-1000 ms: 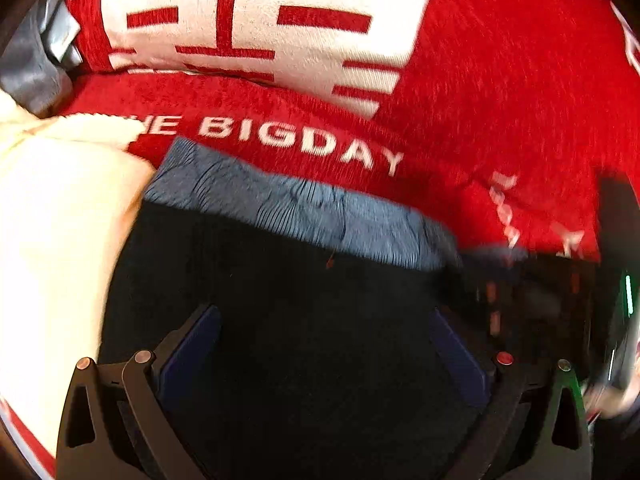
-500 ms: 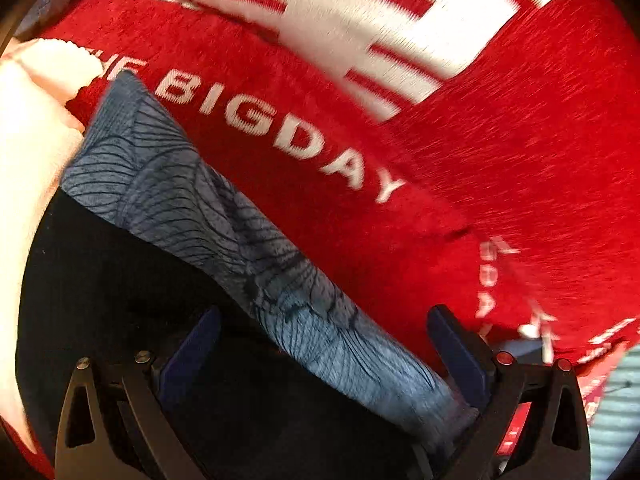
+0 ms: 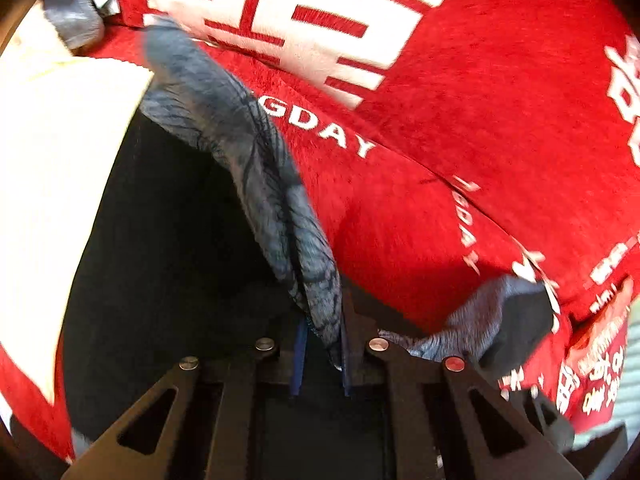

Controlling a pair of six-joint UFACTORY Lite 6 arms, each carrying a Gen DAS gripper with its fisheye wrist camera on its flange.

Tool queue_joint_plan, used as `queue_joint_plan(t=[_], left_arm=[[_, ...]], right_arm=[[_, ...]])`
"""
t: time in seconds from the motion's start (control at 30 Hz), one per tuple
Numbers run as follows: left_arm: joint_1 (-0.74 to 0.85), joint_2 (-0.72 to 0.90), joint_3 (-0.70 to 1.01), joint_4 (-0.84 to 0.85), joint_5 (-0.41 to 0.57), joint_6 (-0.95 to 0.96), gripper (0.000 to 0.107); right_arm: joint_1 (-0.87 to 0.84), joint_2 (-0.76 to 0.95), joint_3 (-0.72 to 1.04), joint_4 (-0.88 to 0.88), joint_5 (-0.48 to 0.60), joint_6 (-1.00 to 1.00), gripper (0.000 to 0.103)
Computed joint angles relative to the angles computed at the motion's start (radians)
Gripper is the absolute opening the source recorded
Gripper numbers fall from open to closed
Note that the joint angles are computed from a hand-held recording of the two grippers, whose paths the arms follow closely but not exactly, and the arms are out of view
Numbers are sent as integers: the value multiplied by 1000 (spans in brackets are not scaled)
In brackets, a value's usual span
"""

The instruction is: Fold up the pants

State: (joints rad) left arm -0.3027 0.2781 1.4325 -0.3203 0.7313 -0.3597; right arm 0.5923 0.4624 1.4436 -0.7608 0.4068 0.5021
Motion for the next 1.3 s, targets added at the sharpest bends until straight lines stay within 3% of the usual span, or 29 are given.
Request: queue_joint_plan(t=[0.1,0.2,0.4,0.5,0.6,0.67,0.73,0.77,0.93,1.03,1.2,1.23,1.27,1.3], left_arm=[[6,-229,-246,-86,-46,79,15],[1,-431,-477,-150,-68,123,15],[-65,-616,-800,-213,-168,132,16],[-54,-635,-874,-238,-199,185,16],[-27,-691,-938,-256,-191,226,16],[-7,-696,-957,-295,-196,269,15],[2,-694,-958,-314,-194,285,15],[2,-698,-957,-304,-190,281,15],[-13,-668,-936,-277,-199,262,15],[-18,-644,-923,-289,-207,267,15],[-49,-627,-900,-230,-215,214,15],[-60,-629,-896,-219,-210,198,15],[-66,-629,-890,-217,-204,187,15],[-64,-639,-889,-213,-189,183,12]], right_arm=[[85,-141,-165,-166,46,213,11],[158,-234,-274,-214,95,332,11],[315,-305,-434,-242,202,526,12],[367,-325,-471,-173,245,522,13],[384,-403,-532,-120,270,548,21],[372,-464,-567,-57,267,565,37],[277,-487,-547,60,228,490,79],[236,-496,-535,96,210,473,81],[-22,-399,-364,366,156,340,81],[-160,-212,-181,507,234,317,81],[-214,35,36,545,346,315,79],[-191,53,61,487,379,342,62],[-166,37,58,447,393,354,31],[-155,13,48,437,408,361,22]])
